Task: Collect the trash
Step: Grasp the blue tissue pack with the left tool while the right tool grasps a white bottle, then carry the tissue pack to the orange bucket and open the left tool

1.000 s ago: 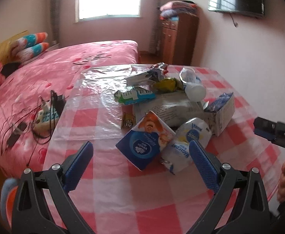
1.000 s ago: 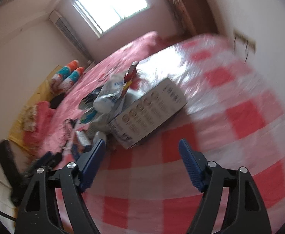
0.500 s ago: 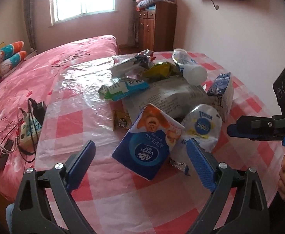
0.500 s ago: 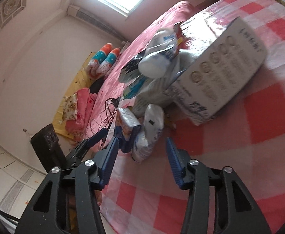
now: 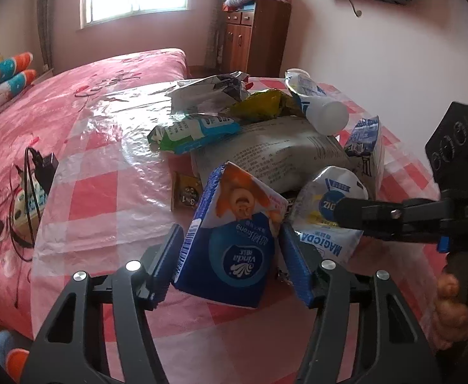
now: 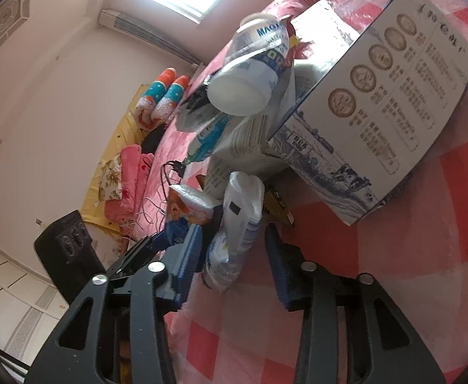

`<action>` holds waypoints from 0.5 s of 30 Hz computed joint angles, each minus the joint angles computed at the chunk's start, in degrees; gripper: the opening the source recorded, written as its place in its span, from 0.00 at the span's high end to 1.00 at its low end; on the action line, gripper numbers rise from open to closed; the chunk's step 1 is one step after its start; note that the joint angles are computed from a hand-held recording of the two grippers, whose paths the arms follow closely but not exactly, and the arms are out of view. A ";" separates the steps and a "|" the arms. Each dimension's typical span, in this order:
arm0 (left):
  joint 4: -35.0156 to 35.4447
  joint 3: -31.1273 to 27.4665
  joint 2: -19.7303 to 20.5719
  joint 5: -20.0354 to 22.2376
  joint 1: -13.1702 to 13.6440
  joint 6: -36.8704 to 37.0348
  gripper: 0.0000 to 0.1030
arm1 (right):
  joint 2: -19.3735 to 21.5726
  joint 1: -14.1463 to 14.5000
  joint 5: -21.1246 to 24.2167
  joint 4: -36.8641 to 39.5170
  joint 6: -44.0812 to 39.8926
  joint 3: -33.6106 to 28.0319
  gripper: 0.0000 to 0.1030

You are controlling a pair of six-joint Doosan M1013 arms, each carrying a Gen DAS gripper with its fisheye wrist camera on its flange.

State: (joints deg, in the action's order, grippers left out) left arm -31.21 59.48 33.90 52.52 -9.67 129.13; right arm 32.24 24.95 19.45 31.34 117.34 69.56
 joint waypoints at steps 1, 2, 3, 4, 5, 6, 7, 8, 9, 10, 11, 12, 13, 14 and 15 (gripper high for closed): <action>-0.27 0.01 0.04 0.03 0.08 -0.18 0.40 | 0.14 0.07 0.32 -1.29 1.55 -0.32 0.69; -0.47 0.15 -0.02 -0.02 0.14 -0.39 0.41 | 0.41 0.07 0.72 -3.45 3.73 -0.77 0.77; -0.54 0.32 -0.11 -0.14 0.19 -0.63 0.42 | 0.40 0.27 1.23 -6.15 6.42 -1.01 0.79; -0.65 0.49 -0.20 -0.28 0.24 -0.87 0.42 | 0.59 0.34 1.24 -6.44 6.67 -1.22 0.80; -0.83 0.69 -0.30 -0.29 0.33 -1.27 0.42 | 0.53 0.12 0.90 -5.76 5.57 -0.78 0.81; -0.80 0.87 -0.40 -0.31 0.41 -1.89 0.43 | 0.49 0.08 0.71 -5.92 5.35 -0.60 0.82; -0.77 1.11 -0.54 -0.38 0.49 -2.35 0.43 | 0.31 0.26 0.63 -7.71 6.65 -0.50 0.82; -0.83 1.45 -0.74 -0.53 0.61 -2.90 0.43 | 0.22 0.50 0.57 -9.67 8.23 -0.55 0.83; -0.86 1.69 -0.86 -0.72 0.66 -3.19 0.44 | 0.00 0.65 0.54 -10.96 9.22 -0.41 0.83; -0.97 2.05 -1.11 -0.92 0.75 -3.45 0.44 | -0.10 0.82 0.78 -12.69 10.45 -0.54 0.83; -1.37 2.43 -1.33 -1.17 0.92 -3.62 0.44 | -0.04 0.97 1.13 -14.53 11.80 -0.98 0.84; -1.97 2.90 -1.61 -1.47 1.16 -3.69 0.44 | -0.21 1.07 1.23 -15.83 12.73 -0.96 0.84; -2.37 3.20 -1.81 -1.71 1.34 -3.82 0.44 | -0.54 1.31 1.12 -17.81 14.23 -0.68 0.84; -3.08 3.71 -2.17 -2.00 1.65 -3.89 0.44 | -0.78 1.51 1.10 -19.76 15.81 -0.56 0.84; -3.47 3.97 -2.36 -2.18 1.84 -3.98 0.44 | -1.12 1.68 0.96 -20.97 16.86 -0.35 0.84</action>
